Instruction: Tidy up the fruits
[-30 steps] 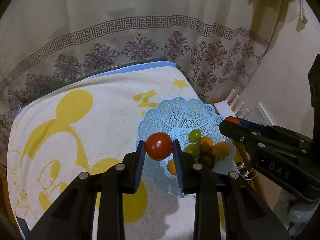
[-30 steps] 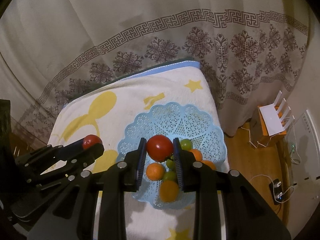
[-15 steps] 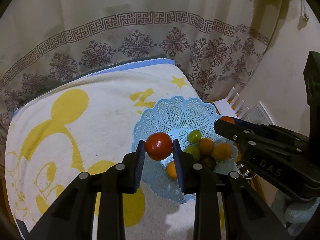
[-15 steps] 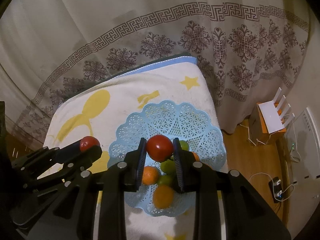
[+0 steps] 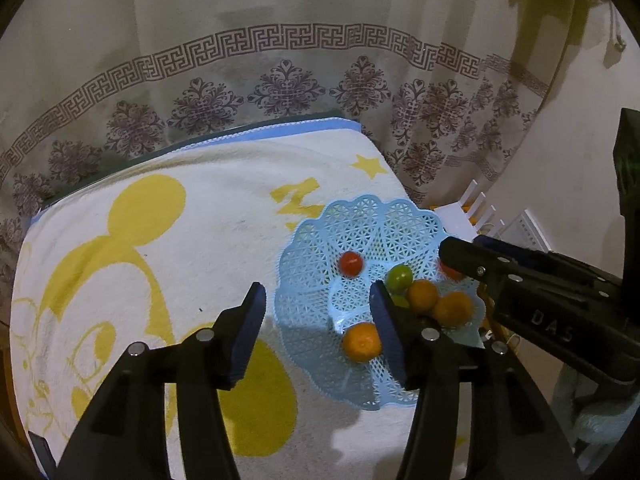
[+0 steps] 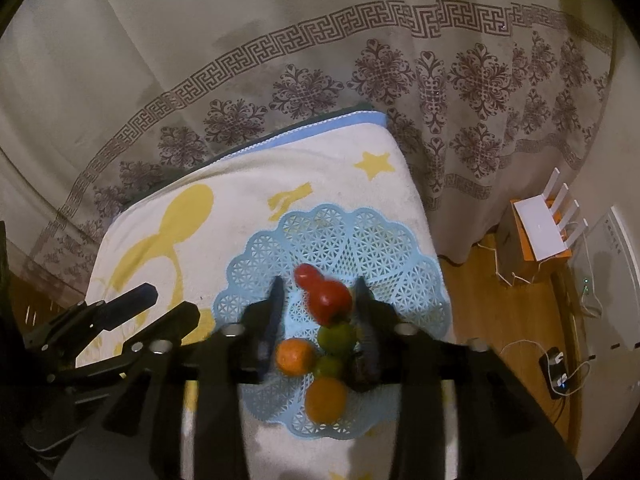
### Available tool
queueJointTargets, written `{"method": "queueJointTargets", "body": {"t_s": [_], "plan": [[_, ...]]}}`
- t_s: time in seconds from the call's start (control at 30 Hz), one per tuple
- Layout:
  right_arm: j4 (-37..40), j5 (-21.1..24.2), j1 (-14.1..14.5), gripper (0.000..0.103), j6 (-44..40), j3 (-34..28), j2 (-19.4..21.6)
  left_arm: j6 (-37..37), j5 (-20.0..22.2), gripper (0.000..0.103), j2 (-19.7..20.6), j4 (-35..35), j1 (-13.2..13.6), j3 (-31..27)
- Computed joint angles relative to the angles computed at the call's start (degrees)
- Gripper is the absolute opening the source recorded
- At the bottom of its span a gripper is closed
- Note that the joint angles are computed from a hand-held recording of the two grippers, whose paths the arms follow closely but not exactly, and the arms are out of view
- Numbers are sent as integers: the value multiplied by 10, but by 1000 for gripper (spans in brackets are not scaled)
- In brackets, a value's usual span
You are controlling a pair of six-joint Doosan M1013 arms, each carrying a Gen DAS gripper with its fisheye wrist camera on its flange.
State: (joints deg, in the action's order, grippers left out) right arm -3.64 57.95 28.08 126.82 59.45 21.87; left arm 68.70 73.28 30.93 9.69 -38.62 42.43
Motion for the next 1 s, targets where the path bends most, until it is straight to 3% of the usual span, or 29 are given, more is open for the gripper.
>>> {"method": "queueJointTargets", "body": {"t_s": [0.13, 0.3, 0.37, 0.53, 1.0], "plan": [[-4, 1, 1, 46, 5, -1, -1, -8, -3, 67, -3, 9, -1, 5], [-6, 0, 3, 47, 10, 3, -3, -14, -4, 72, -7, 17, -1, 8], [-10, -4, 4, 58, 16, 8, -7, -17, -5, 76, -9, 20, -1, 11], [-23, -8, 5, 70, 40, 26, -18, -24, -4, 79, -13, 26, -2, 16], [-64, -24, 17, 76, 75, 73, -51, -42, -11, 90, -33, 46, -10, 37]]}}
